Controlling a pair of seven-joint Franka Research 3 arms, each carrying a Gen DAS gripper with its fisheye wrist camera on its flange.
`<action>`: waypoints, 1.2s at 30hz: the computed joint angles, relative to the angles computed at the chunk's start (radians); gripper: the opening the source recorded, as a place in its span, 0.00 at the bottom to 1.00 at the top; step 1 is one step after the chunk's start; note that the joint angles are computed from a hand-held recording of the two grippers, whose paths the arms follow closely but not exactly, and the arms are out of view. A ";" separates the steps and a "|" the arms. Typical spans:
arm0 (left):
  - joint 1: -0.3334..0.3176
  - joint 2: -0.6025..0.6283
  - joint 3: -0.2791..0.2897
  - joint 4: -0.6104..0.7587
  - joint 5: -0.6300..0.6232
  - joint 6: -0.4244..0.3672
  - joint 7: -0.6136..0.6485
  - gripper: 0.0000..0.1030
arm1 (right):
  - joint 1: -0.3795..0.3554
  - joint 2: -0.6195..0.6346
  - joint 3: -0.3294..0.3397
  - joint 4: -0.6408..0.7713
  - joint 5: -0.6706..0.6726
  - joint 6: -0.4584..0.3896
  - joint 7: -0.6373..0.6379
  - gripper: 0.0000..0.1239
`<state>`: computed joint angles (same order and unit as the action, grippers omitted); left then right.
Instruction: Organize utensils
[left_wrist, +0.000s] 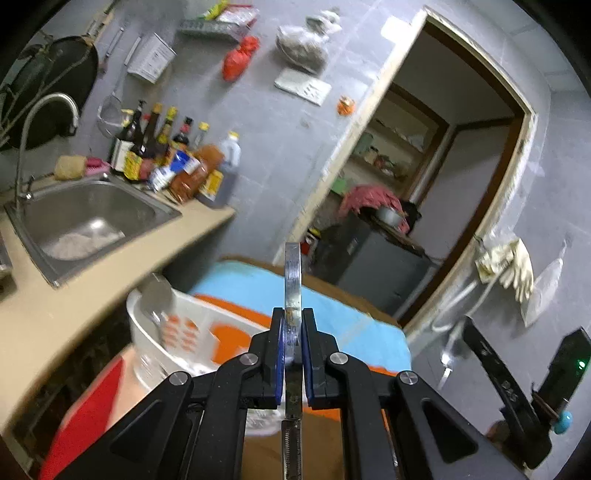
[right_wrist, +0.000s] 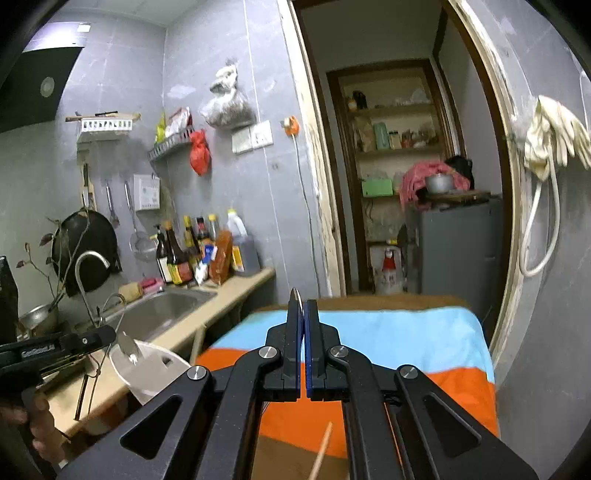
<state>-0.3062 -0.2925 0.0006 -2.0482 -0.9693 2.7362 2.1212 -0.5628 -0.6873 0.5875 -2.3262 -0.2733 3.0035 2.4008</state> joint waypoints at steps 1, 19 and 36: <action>0.002 0.008 0.006 0.011 -0.004 0.002 0.004 0.08 | -0.021 -0.003 0.020 0.015 -0.005 -0.003 0.012 0.02; 0.194 0.327 -0.028 0.368 -0.379 -0.229 0.317 0.08 | -0.553 -0.077 0.469 0.339 -0.049 -0.081 0.294 0.02; 0.282 0.337 -0.170 0.300 -0.522 -0.165 0.604 0.08 | -0.642 -0.155 0.573 0.367 0.070 -0.163 0.128 0.02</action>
<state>-0.0239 0.0450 -0.1695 -1.7479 -1.4914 2.5708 2.7255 -1.2045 -0.8425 1.1607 -1.9590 -0.2034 2.8400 2.5291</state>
